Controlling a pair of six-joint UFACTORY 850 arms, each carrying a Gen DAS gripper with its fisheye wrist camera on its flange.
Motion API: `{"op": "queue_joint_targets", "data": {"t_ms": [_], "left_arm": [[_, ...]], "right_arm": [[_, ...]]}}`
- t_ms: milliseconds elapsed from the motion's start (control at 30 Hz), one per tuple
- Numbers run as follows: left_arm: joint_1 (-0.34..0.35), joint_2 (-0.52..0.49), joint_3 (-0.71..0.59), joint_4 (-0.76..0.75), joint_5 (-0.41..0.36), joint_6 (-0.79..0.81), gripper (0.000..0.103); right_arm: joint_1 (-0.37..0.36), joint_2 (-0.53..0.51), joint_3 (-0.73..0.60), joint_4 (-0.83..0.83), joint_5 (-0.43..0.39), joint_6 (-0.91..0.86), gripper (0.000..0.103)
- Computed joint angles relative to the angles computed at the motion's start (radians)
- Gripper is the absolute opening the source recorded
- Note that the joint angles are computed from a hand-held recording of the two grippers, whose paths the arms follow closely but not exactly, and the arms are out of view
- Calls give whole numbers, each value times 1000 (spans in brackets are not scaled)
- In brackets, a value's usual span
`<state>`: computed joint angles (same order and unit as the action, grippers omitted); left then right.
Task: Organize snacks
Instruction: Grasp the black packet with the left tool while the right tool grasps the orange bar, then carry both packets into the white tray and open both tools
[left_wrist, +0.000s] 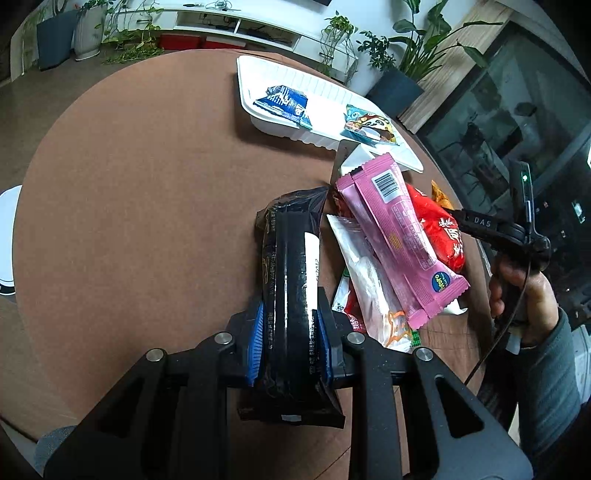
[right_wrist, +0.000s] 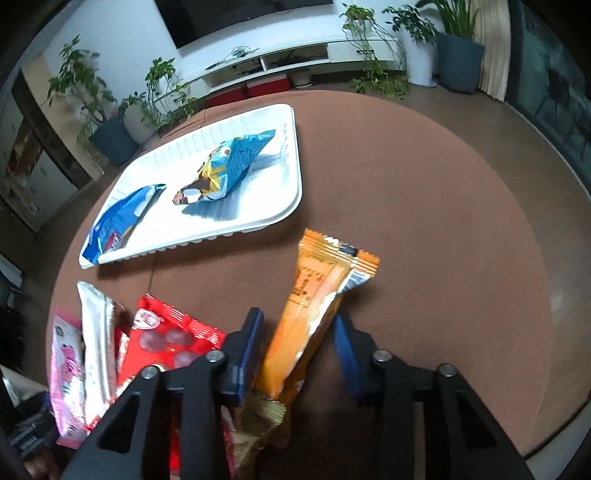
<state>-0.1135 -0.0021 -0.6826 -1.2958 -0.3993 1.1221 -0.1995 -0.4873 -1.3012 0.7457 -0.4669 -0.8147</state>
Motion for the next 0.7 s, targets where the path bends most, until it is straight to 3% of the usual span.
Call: {"op": "queue_joint_targets", "data": {"t_ms": [67, 700], "left_arm": [[-1, 0, 0, -4, 2, 4, 23], [49, 26, 18, -77, -53, 58, 23]], "right_arm": [[-13, -5, -5, -1, -12, -16, 17], [-164, 48, 79, 290, -185, -166, 15]]}}
